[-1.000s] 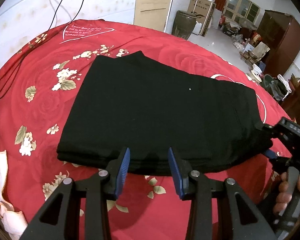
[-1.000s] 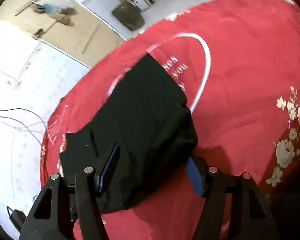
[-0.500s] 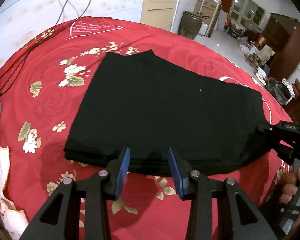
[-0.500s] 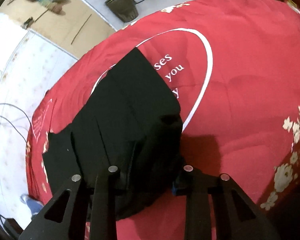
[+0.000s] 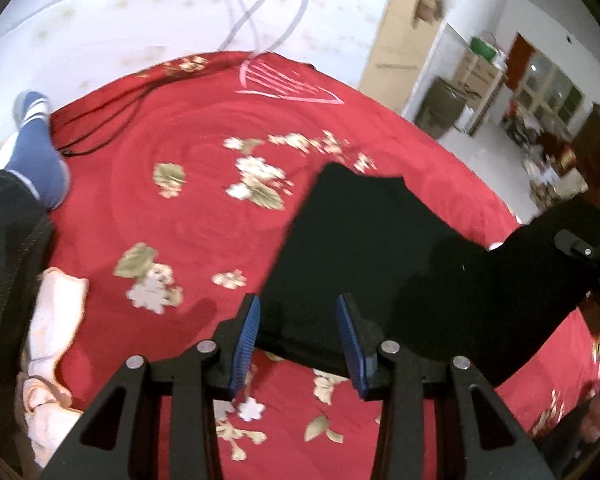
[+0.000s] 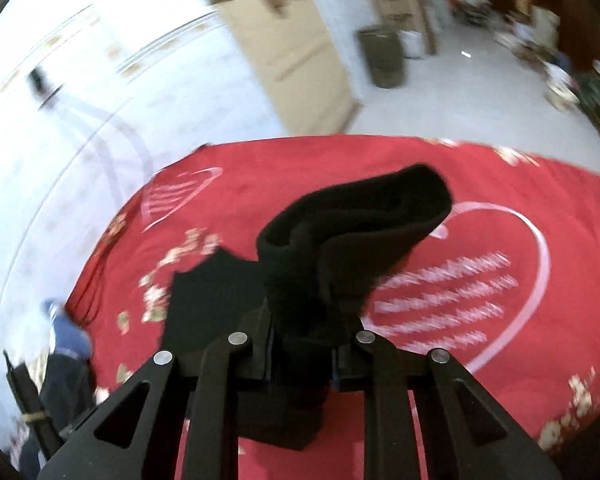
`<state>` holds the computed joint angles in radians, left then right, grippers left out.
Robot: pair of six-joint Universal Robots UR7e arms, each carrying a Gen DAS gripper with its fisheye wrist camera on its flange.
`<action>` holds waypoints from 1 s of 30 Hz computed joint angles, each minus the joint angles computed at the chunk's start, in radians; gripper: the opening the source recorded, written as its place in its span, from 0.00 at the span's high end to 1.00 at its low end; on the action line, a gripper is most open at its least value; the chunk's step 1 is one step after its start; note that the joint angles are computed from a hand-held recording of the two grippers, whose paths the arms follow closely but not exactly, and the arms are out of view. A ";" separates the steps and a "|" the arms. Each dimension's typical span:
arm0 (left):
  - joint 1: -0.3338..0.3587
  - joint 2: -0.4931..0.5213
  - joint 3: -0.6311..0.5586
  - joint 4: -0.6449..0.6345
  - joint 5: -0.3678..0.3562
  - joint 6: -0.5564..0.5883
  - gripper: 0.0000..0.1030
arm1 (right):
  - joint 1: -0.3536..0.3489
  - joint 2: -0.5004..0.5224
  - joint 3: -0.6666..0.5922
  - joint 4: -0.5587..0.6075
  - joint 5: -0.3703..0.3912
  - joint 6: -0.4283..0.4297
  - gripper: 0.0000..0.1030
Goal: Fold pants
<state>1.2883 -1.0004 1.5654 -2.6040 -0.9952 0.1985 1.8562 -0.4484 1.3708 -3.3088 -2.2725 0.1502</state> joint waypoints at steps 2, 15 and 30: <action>0.005 -0.001 -0.009 -0.007 0.006 -0.011 0.59 | 0.011 0.057 -0.098 0.071 0.036 -0.041 0.81; 0.034 0.017 -0.060 0.050 0.034 -0.102 0.59 | -0.023 0.269 -0.409 0.478 0.228 -0.063 0.82; 0.044 0.023 -0.072 0.030 0.054 -0.125 0.59 | -0.023 0.320 -0.472 0.483 0.253 -0.096 0.81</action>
<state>1.3326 -0.9773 1.4930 -2.5743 -0.9409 0.0732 1.8330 -0.1282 0.8984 -2.8261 -2.0195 0.0543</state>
